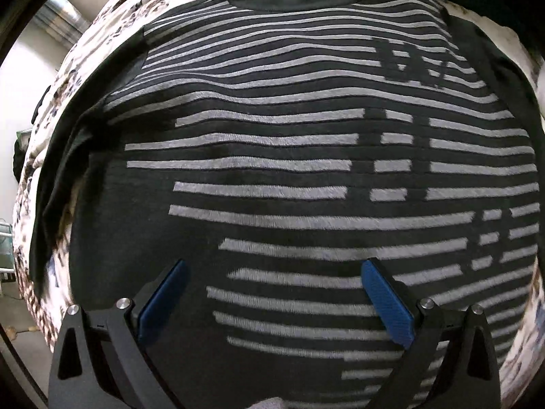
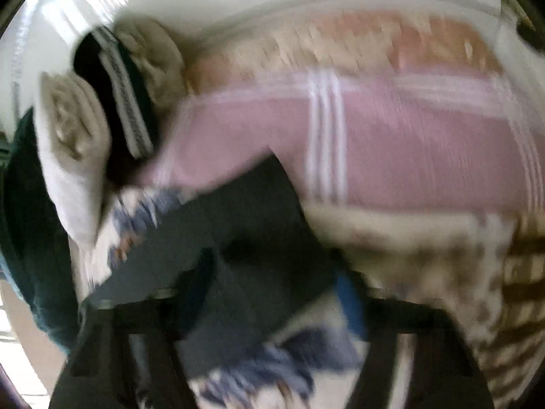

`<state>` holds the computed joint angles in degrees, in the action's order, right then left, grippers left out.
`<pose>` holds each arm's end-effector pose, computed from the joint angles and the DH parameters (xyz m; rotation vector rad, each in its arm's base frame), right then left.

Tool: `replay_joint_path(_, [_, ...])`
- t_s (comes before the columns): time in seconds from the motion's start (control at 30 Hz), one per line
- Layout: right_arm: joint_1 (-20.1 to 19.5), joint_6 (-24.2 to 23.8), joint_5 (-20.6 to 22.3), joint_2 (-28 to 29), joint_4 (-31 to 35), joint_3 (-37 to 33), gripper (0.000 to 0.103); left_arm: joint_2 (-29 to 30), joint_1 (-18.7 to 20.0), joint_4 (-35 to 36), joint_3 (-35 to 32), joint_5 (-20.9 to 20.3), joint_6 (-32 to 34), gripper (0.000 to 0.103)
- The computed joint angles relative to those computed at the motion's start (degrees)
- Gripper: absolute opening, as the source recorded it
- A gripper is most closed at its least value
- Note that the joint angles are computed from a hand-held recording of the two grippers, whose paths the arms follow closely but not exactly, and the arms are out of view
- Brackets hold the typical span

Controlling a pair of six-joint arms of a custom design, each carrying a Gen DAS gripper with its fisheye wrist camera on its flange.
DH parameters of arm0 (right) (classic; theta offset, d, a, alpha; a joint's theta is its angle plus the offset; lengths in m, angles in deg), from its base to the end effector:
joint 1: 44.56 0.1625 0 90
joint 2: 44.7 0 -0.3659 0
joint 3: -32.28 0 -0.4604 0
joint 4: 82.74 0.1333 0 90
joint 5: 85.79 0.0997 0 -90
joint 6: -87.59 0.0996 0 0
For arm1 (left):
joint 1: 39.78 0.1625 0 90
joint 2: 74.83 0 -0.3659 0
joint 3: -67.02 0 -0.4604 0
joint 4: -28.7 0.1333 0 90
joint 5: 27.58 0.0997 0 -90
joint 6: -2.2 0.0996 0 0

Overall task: Fold small clothes
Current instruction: 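Grasp the sweater's sleeve cuff with the right gripper while the left tool lowers over the body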

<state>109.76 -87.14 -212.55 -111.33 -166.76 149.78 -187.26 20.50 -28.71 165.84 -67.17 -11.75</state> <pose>0.4135 -0.1171 0.0141 -1.8109 -1.5045 1.3479 -0.0067 -0.4355 0.5166 0.4757 2.1664 -0.0440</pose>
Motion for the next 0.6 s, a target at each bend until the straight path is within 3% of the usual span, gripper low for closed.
replay_joint_path(0.17, [-1.7,-4.96,-1.72,1.72,6.95,-4.99,0.011,0.55,0.33,-2.62,-1.11,0.47,1.33,0.103])
replay_joint_path(0.27, [-2.29,-9.53,-3.5,4.23,16.3,-12.58,0.011,1.83,1.09,-5.42,-2.75,0.47,2.62,0.103])
replay_joint_path(0.4, [-3.39,-17.58,-10.24,10.23,27.62,-26.73,0.011,4.03,3.1,-9.44,-6.06,1.86,5.69,0.103])
replay_joint_path(0.5, [-4.94,-27.59,-17.39,17.96,33.68,-41.06,0.011,6.24,6.08,-13.3,-8.92,2.27,8.26,0.103])
replay_joint_path(0.6, [-6.99,-44.06,-25.36,27.9,31.91,-56.28,0.011,7.95,8.41,-13.31,-13.19,2.62,8.42,0.103])
